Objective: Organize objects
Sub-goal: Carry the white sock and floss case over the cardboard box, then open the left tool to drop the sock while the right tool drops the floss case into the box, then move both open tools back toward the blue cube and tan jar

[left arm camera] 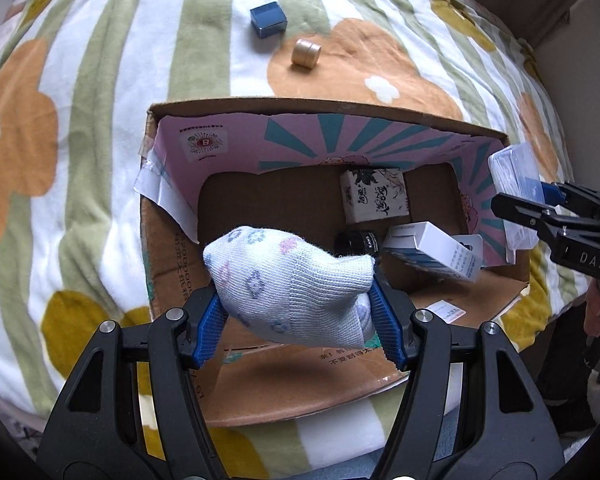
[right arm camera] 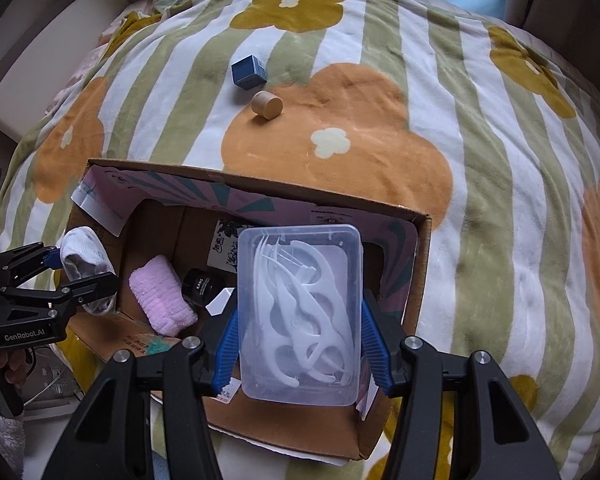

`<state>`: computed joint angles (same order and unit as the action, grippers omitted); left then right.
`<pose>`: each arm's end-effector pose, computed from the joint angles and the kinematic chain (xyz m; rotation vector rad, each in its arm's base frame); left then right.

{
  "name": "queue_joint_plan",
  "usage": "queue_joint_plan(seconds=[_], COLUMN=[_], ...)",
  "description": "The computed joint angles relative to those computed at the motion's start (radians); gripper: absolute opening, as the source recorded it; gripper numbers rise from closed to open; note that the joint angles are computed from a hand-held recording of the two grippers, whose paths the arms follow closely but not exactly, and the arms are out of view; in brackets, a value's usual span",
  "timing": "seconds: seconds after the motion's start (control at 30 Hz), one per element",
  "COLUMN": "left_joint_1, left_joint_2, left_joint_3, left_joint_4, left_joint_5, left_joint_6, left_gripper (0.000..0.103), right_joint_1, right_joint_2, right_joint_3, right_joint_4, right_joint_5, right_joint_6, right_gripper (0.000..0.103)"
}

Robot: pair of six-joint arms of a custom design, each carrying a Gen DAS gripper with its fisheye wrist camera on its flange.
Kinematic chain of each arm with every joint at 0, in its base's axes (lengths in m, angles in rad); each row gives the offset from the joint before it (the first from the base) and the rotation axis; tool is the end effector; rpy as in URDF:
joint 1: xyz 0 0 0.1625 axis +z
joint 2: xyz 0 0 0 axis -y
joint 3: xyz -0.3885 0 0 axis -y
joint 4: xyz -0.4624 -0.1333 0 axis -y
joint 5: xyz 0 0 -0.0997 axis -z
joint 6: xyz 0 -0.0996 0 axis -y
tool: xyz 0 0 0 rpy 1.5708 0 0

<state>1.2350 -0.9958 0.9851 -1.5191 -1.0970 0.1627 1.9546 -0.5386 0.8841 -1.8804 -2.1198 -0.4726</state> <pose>-0.0849 -0.7856 0.4008 0.6705 2.5805 -0.0012 0.3994 -0.7718 0.1167 1.0889 -2.3540 -0.0789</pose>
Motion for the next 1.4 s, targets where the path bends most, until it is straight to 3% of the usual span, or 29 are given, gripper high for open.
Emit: queue_joint_plan(seconds=[0.13,0.17,0.23,0.27,0.3,0.4,0.6,1.03,1.23,1.4], left_joint_1=[-0.004,-0.002,0.001,0.001,0.0,-0.007,-0.009,-0.002,-0.006,-0.013], left_joint_2=[0.001,0.004,0.004,0.002,-0.004,-0.006,-0.015,-0.003,0.03,0.098], left_joint_3=[0.0,-0.008,-0.011,-0.01,-0.002,-0.001,0.002,-0.031,-0.096,-0.22], left_joint_4=[0.001,0.006,0.004,-0.003,-0.014,-0.007,-0.004,0.013,0.025,0.04], left_joint_5=[0.013,-0.001,-0.016,-0.024,-0.027,-0.009,0.001,0.003,0.009,0.0], left_joint_6=[0.005,-0.001,-0.01,-0.008,-0.003,0.004,0.012,-0.003,0.016,0.047], left_gripper=[0.065,0.07,0.088,0.098,0.1,0.1,0.1,0.1,0.1,0.1], right_joint_1=[0.0,0.001,0.0,-0.001,-0.002,-0.004,-0.014,-0.003,0.006,0.016], right_joint_2=[0.012,0.014,0.017,0.021,0.023,0.015,0.009,0.017,0.031,0.073], right_joint_3=[-0.023,-0.023,-0.028,-0.037,-0.042,-0.033,-0.039,-0.048,-0.074,-0.149], right_joint_4=[0.026,0.025,0.033,0.048,0.056,0.045,0.07,0.078,0.068,0.08], right_joint_5=[0.011,0.01,0.017,0.02,0.022,0.037,0.067,0.065,0.079,0.083], right_joint_6=[0.009,0.008,0.014,0.021,0.027,0.027,0.071,0.019,-0.008,-0.049], right_gripper=[0.05,0.051,0.053,0.063,0.076,0.086,0.086,0.086,0.086,0.086])
